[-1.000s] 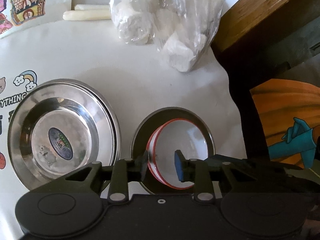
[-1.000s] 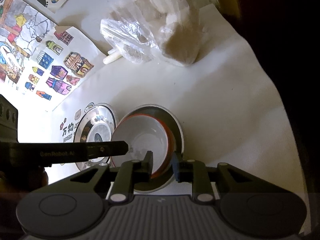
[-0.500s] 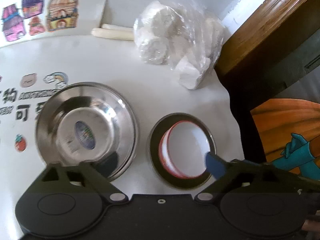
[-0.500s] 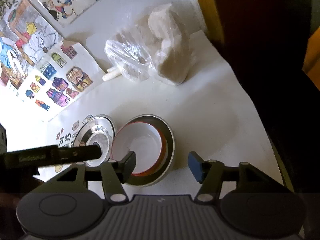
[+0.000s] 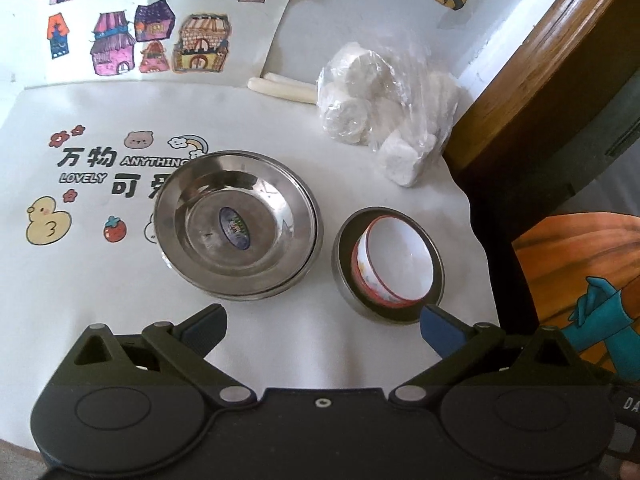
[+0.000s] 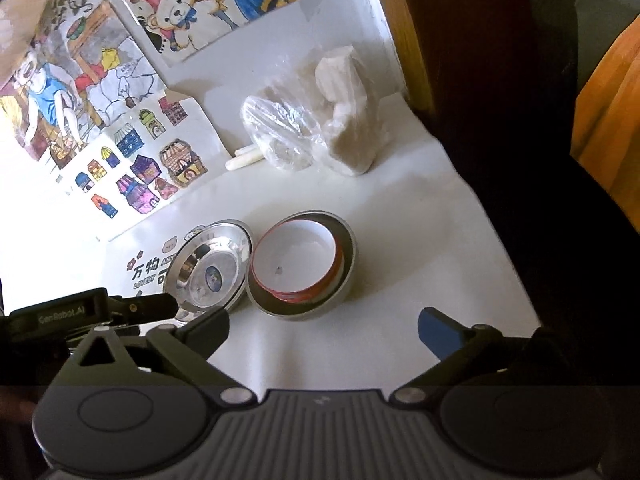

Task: Organize plates and bowls
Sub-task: 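Move both grippers to the steel bowl holding the white bowls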

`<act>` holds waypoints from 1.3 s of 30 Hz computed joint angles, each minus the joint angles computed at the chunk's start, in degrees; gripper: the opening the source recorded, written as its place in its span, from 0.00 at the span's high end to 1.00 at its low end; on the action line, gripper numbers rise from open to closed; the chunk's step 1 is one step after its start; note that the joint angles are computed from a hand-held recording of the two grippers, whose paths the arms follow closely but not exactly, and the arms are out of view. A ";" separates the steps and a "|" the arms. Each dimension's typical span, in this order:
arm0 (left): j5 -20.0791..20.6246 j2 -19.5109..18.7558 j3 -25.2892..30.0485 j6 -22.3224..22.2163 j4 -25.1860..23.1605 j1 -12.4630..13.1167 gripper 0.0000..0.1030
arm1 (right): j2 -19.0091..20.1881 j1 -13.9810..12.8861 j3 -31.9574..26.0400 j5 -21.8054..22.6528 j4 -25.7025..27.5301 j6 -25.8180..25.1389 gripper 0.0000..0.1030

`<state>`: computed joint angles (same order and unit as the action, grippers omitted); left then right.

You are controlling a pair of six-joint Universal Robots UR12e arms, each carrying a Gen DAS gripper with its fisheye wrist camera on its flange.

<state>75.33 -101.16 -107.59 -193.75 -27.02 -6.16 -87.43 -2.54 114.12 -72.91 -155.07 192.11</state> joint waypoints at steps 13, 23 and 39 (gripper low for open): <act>2.83 0.22 0.15 -0.72 -1.51 -1.18 0.01 | -0.84 -0.21 -0.51 -4.14 1.96 -2.36 0.00; 7.00 -4.06 5.41 -7.86 -10.04 -2.84 0.01 | 3.97 -1.86 -6.58 -3.66 12.31 -11.13 0.00; 14.65 -7.94 10.69 -21.47 -19.30 -6.00 0.01 | 15.06 -2.82 -19.61 0.20 25.99 -32.93 0.00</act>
